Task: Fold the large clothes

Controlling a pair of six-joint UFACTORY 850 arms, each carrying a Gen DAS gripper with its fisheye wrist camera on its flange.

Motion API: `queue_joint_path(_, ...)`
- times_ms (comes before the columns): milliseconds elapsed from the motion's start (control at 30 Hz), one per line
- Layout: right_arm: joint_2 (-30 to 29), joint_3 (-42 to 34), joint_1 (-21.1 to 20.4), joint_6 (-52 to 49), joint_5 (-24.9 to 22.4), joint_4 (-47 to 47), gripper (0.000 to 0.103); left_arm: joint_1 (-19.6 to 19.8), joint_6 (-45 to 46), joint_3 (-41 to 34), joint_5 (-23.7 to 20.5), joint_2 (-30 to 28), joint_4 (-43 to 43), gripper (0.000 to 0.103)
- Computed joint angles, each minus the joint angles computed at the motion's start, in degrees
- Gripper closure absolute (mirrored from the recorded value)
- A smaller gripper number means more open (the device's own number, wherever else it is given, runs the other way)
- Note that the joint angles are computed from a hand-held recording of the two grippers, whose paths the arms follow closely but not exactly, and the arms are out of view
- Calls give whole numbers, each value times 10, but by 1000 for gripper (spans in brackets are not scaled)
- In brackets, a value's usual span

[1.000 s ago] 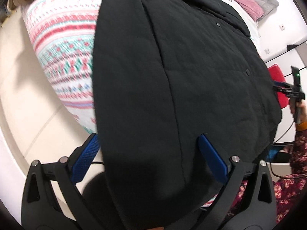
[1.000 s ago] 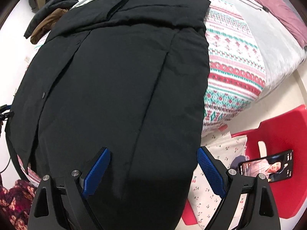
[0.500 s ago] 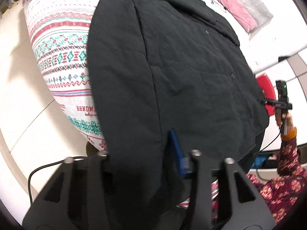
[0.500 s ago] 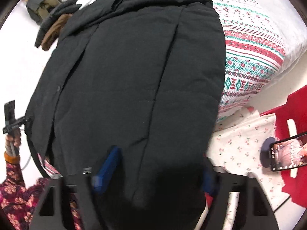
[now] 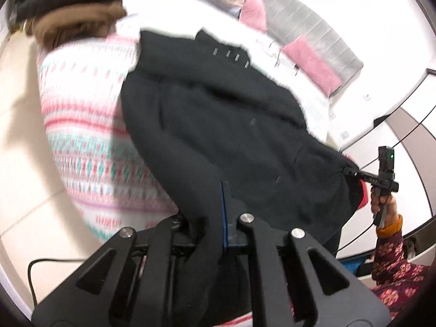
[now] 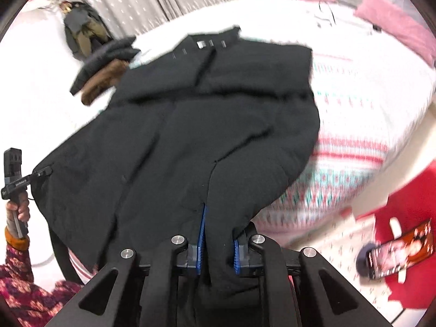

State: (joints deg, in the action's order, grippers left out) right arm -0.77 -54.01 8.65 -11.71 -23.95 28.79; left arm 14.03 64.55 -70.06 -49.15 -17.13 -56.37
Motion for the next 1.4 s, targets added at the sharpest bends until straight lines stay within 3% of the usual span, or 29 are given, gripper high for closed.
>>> queue_joint_path(133, -12, -35, -4, -26, 24, 27, 88, -14, 27, -32, 21, -6, -59, 93)
queue_joint_path(367, -66, -115, -5, 37, 89, -1, 88, -45, 42, -128, 90, -63, -140, 93)
queue_joint_path(533, -124, -181, -18, 193, 130, -121, 88, -67, 3, -222, 177, -129, -135, 93)
queue_joint_path(667, -189, -251, -29, 370, 117, -282, 87, -78, -112, -322, 218, -204, -50, 93)
queue_joint_path(733, -228, -289, -37, 388, 104, -292, 87, -83, -166, -377, 218, -248, -4, 93)
queue_joint_path(833, -282, -337, -49, 340, 89, -230, 86, -98, -263, -454, 229, -316, 103, 93)
queue_joint_path(933, -338, -387, -43, 437, 63, -330, 86, -111, -357, -516, 243, -374, 209, 92)
queue_joint_path(1067, -405, -438, -38, 542, 39, -435, 81, -112, -446, -625, 201, -467, 279, 90)
queue_joint_path(1233, -412, -417, -33, 681, 76, -552, 73, -111, -413, -622, 207, -476, 240, 90)
queue_joint_path(1300, -408, -416, -32, 668, 74, -539, 65, -109, -404, -601, 207, -456, 233, 88)
queue_joint_path(1333, -401, -413, -31, 647, 67, -516, 63, -108, -400, -589, 207, -446, 228, 82)
queue_joint_path(1400, -381, -402, -26, 646, 67, -526, 52, -102, -342, -536, 218, -405, 162, 60)
